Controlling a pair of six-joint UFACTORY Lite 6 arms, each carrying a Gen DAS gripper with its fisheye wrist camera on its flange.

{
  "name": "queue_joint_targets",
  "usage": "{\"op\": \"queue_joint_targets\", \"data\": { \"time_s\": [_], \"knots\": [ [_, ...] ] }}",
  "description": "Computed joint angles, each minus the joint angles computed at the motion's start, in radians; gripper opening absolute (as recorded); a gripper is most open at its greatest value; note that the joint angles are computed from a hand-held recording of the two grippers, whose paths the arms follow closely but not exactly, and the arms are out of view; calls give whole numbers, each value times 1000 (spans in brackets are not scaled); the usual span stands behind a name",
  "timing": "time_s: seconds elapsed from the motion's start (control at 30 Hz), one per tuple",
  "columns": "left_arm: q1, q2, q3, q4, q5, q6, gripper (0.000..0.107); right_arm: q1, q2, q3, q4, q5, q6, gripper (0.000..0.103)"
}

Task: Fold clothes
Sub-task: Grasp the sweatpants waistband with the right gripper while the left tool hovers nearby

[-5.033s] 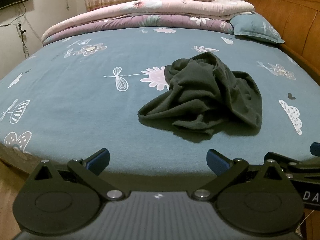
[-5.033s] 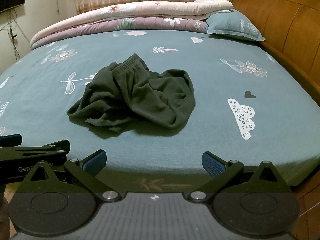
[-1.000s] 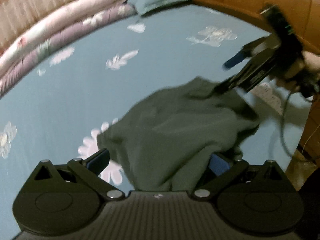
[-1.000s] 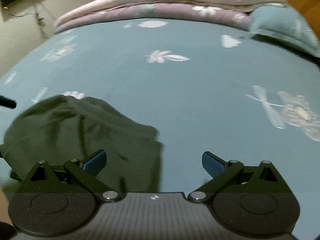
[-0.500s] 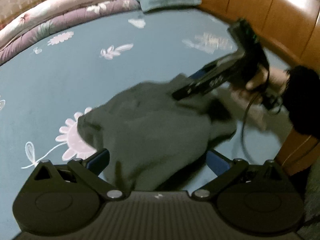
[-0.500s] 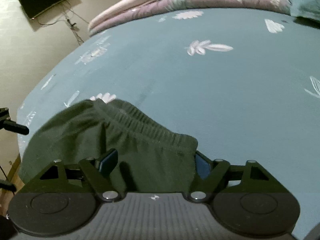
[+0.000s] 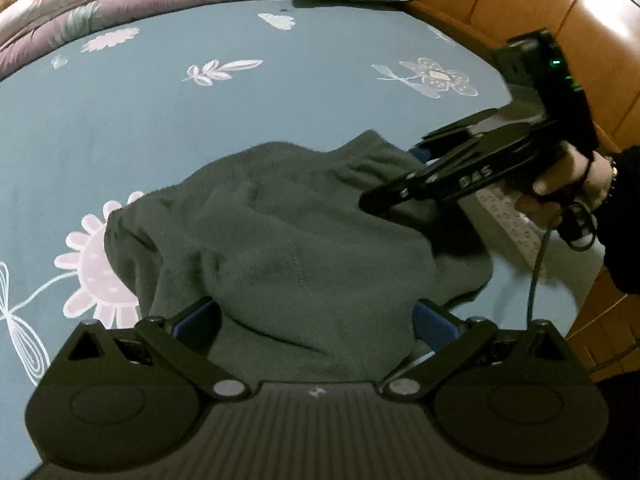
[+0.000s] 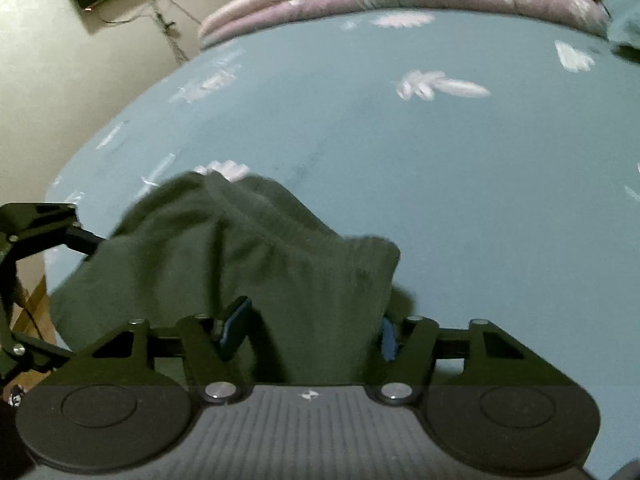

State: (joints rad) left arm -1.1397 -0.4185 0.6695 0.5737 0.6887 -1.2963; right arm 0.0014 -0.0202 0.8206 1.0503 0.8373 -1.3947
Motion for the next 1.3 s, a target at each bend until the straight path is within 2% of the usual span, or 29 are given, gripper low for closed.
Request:
{"op": "queue_joint_targets", "data": {
  "time_s": [0.1, 0.2, 0.27, 0.3, 0.33, 0.4, 0.63, 0.8, 0.83, 0.9, 1.07, 1.1, 1.2, 1.3],
  "knots": [
    [34, 14, -26, -39, -16, 43, 102, -32, -34, -2, 52, 56, -28, 52],
    [-16, 85, 6, 3, 48, 13, 102, -35, -58, 4, 93, 88, -55, 49],
    [-52, 106, 45, 30, 95, -27, 102, -15, -69, -2, 64, 47, -33, 33],
    [-68, 111, 62, 43, 118, -46, 102, -4, -74, -6, 46, 24, -18, 12],
    [-82, 99, 74, 60, 139, -69, 102, 8, -79, -10, 27, 1, -3, 7],
    [-103, 60, 90, 90, 175, -102, 102, 32, -89, -17, -14, -44, 32, 6],
    [-114, 49, 174, 152, 265, -119, 102, -95, -222, -17, -55, 13, 74, 5],
    [-88, 87, 208, 169, 235, -112, 102, -215, -301, -4, -155, 32, 100, 5],
    [-85, 96, 212, 173, 223, -114, 102, -241, -315, -4, -172, 36, 102, 1],
    [-84, 112, 224, 180, 199, -119, 102, -284, -352, -12, -244, -15, 124, 1],
    [-50, 154, 244, 161, 144, -92, 102, -460, -264, 48, -236, 155, 68, 2],
    [-46, 164, 249, 159, 143, -90, 102, -481, -254, 52, -235, 188, 55, 5],
    [-26, 183, 263, 131, 141, -75, 102, -451, -221, 47, -197, 236, 42, 10],
    [-24, 200, 294, 95, 174, -37, 102, -351, -199, 35, -144, 247, 35, 14]
  ]
}}
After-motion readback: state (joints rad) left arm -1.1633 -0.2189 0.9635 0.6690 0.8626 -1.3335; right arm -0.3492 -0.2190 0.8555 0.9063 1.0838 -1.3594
